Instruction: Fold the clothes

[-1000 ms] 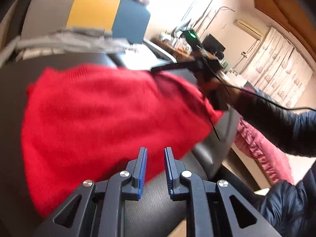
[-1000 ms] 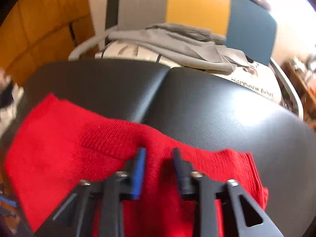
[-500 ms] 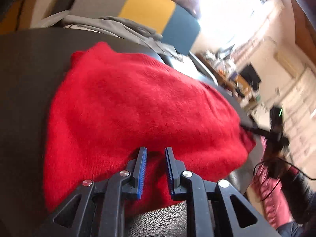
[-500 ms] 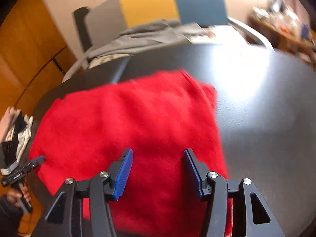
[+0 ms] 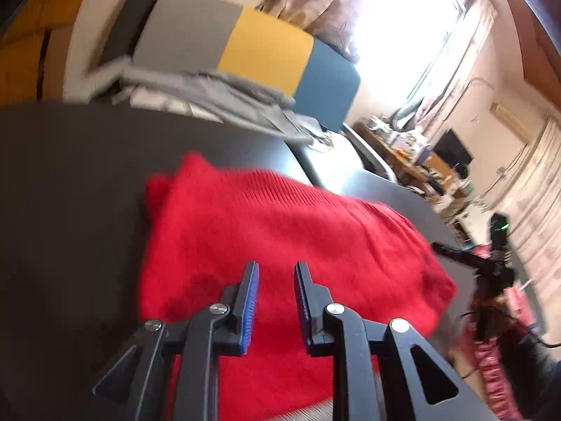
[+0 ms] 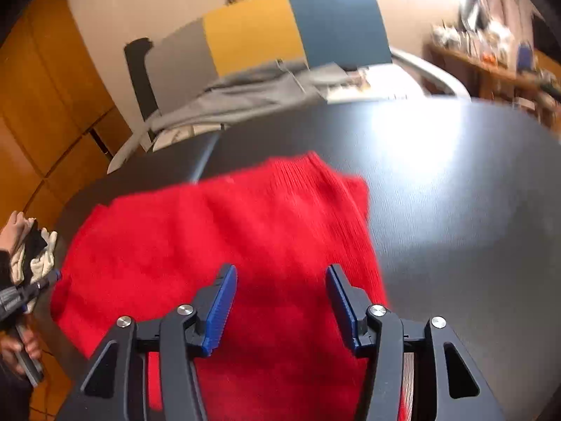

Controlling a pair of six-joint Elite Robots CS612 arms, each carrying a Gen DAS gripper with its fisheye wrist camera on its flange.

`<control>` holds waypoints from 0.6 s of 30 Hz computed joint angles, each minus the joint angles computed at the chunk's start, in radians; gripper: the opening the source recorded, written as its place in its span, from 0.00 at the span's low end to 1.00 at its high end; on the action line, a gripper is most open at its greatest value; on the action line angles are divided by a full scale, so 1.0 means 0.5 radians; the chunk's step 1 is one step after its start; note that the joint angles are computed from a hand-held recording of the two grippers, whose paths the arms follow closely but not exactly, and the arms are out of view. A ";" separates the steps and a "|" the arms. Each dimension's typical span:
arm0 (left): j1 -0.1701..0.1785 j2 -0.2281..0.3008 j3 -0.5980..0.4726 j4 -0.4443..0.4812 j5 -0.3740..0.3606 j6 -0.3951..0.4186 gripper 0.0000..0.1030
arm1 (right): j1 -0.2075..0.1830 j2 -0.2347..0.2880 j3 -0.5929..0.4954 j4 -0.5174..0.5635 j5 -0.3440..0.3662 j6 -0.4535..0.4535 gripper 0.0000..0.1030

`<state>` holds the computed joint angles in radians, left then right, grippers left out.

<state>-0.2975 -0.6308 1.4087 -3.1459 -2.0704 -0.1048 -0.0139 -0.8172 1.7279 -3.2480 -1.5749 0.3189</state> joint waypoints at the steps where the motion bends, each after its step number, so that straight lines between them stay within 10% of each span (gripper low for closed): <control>1: -0.004 0.015 -0.040 0.019 0.023 0.021 0.20 | 0.004 0.012 -0.039 0.013 -0.022 -0.024 0.61; 13: -0.075 0.227 -0.492 0.560 0.377 0.177 0.20 | -0.040 0.184 -0.426 0.590 -0.074 -0.032 0.66; 18: -0.019 0.310 -0.556 0.479 0.205 -0.046 0.15 | -0.031 0.216 -0.453 0.590 -0.128 -0.135 0.74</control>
